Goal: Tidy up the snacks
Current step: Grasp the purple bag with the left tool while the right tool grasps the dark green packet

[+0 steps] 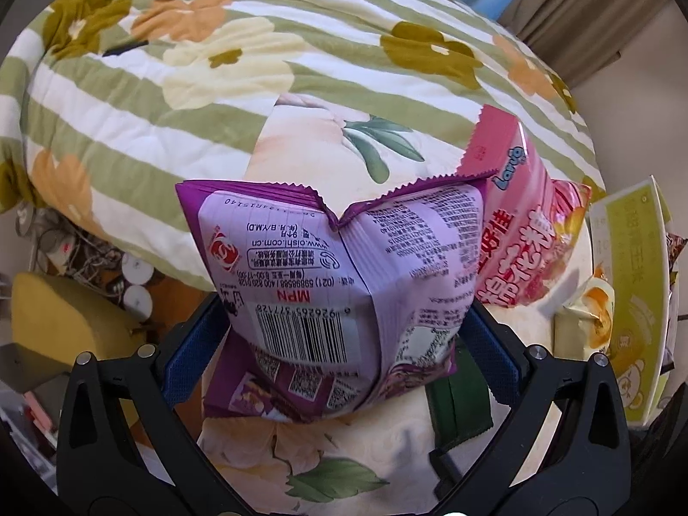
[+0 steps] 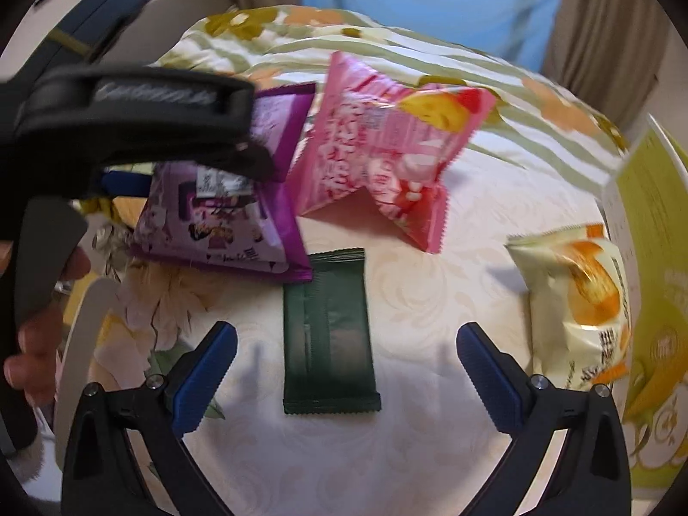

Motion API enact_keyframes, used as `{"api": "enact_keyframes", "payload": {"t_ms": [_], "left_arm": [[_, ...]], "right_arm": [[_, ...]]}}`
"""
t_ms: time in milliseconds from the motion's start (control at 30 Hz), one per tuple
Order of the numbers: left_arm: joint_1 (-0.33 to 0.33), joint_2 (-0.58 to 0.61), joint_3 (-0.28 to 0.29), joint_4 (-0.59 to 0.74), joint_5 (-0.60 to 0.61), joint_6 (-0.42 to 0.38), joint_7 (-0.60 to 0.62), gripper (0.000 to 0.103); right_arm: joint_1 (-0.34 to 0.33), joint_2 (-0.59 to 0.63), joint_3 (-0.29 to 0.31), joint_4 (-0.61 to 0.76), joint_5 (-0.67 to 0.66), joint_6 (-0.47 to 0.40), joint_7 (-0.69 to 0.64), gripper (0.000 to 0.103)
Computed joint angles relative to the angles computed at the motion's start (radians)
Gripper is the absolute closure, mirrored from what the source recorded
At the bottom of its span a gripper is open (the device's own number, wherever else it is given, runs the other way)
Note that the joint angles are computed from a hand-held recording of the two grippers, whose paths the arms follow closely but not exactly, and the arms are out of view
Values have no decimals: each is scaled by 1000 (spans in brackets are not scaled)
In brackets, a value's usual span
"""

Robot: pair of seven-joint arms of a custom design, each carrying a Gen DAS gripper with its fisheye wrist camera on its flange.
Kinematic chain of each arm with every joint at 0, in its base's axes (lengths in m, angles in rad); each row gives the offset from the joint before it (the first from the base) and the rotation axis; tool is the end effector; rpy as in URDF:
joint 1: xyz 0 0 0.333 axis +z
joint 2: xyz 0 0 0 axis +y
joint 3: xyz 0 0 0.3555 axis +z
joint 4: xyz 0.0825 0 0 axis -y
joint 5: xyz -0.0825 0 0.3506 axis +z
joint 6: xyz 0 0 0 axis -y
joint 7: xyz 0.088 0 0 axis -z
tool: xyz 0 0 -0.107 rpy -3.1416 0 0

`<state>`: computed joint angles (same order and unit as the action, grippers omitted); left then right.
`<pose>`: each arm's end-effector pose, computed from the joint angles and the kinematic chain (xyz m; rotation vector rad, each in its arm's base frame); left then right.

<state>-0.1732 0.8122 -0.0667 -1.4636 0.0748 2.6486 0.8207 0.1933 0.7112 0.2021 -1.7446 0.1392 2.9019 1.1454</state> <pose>0.7372 -0.1685 0.2866 -2.5509 1.5462 -0.5407 0.6643 0.2394 0.2770 -2.3835 1.2354 -0.2703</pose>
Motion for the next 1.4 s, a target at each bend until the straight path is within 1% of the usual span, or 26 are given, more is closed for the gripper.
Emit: {"api": "enact_keyframes", "payload": {"t_ms": [67,100,167,267,333,400,467,533,633,667,733,867,933,1000,1100,1200,1267,1333,1400], "left_arm": [[-9,3,13,8,12,-15,-8,5],[-6,3,10,9,14,-15,-4,12],[0,4,4,10,15,-20,8,17],[22,-3,-19,-11,-1,3,39,21],[31,-7,-27,-21,-11,14,56,24],[25,-16,-16,-33,-13,24,51,26],[20,-22,-7,-41,-13,29,43,27],[19,-28,-1,-51,-12,35,37,28],[18,-40,6,-70,-10,45,24,28],[18,-46,9,-77,-9,50,20,28],[15,-56,15,-91,-4,59,10,28],[6,-72,28,-104,12,65,-7,28],[3,-81,32,-111,21,67,-14,28],[1,-91,36,-122,29,74,-21,28],[-4,-111,44,-142,44,78,-31,28],[-19,-139,60,-167,69,79,-53,28],[-21,-157,60,-186,79,89,-65,28],[-24,-183,63,-212,91,103,-75,28],[-31,-212,70,-240,108,121,-86,28]], "right_arm": [[3,7,2,1,-8,5,-13,2],[2,11,6,3,-10,6,-19,2],[-6,18,16,4,-9,9,-34,2],[-7,30,22,13,-11,10,-52,6],[-6,35,25,13,-11,11,-61,13],[2,41,19,16,-11,10,-58,16],[9,46,14,19,-12,12,-54,20],[13,50,10,16,-14,21,-51,27],[16,59,5,25,-18,19,-43,32],[17,62,4,28,-19,19,-41,33],[12,68,11,29,-25,36,-51,35],[-6,75,37,32,-26,44,-73,47],[-13,77,49,37,-26,40,-88,60],[-10,77,51,43,-25,32,-96,62],[-6,75,52,47,-16,21,-96,62],[-21,71,69,53,7,0,-100,62],[-29,62,77,53,25,-9,-103,62],[-33,56,77,57,36,-11,-110,62],[-49,35,94,45,56,-7,-121,62]]}}
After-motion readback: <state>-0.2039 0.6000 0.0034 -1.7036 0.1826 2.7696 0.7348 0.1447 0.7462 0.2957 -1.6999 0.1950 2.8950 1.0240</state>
